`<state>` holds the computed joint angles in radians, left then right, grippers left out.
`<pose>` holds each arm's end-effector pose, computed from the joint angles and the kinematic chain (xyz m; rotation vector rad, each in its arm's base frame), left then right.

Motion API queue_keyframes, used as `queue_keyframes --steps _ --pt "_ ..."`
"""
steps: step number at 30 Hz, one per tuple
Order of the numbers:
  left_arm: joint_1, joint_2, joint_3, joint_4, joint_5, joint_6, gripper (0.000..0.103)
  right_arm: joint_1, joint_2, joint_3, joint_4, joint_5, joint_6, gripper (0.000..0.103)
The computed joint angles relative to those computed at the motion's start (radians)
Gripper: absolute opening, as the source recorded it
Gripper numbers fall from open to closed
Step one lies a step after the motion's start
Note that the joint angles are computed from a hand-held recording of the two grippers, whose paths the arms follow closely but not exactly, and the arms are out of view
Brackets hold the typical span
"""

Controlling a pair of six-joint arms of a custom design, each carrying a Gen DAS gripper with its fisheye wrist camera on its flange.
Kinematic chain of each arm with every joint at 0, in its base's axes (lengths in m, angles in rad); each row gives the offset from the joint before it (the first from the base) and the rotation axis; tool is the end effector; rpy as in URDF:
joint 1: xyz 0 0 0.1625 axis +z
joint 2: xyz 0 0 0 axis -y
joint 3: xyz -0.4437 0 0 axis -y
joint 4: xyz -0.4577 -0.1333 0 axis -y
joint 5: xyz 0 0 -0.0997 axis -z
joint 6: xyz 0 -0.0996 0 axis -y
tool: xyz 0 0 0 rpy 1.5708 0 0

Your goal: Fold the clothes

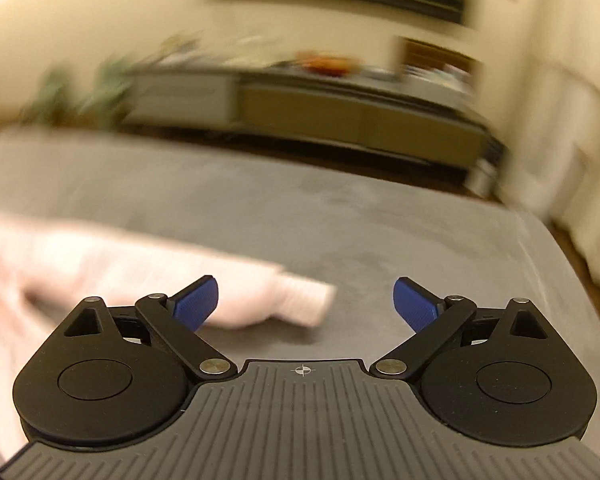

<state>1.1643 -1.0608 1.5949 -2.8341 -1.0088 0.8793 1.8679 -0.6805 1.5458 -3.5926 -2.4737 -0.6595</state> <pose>-0.1218 -0.7544 0.3203 1.1993 2.0320 -0.7117 0.2688 -0.6898 0.1597 0.3344 -1.9272 1.0343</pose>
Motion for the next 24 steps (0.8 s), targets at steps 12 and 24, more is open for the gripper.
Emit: queue_keyframes --steps 12,24 --pt "0.060 0.076 -0.166 0.189 -0.199 0.044 0.007 -0.050 0.014 -0.040 0.306 0.133 0.125 0.021" --pt "0.097 0.113 -0.412 0.477 -0.290 -0.471 0.032 -0.008 -0.190 0.042 0.518 0.368 0.380 0.024"
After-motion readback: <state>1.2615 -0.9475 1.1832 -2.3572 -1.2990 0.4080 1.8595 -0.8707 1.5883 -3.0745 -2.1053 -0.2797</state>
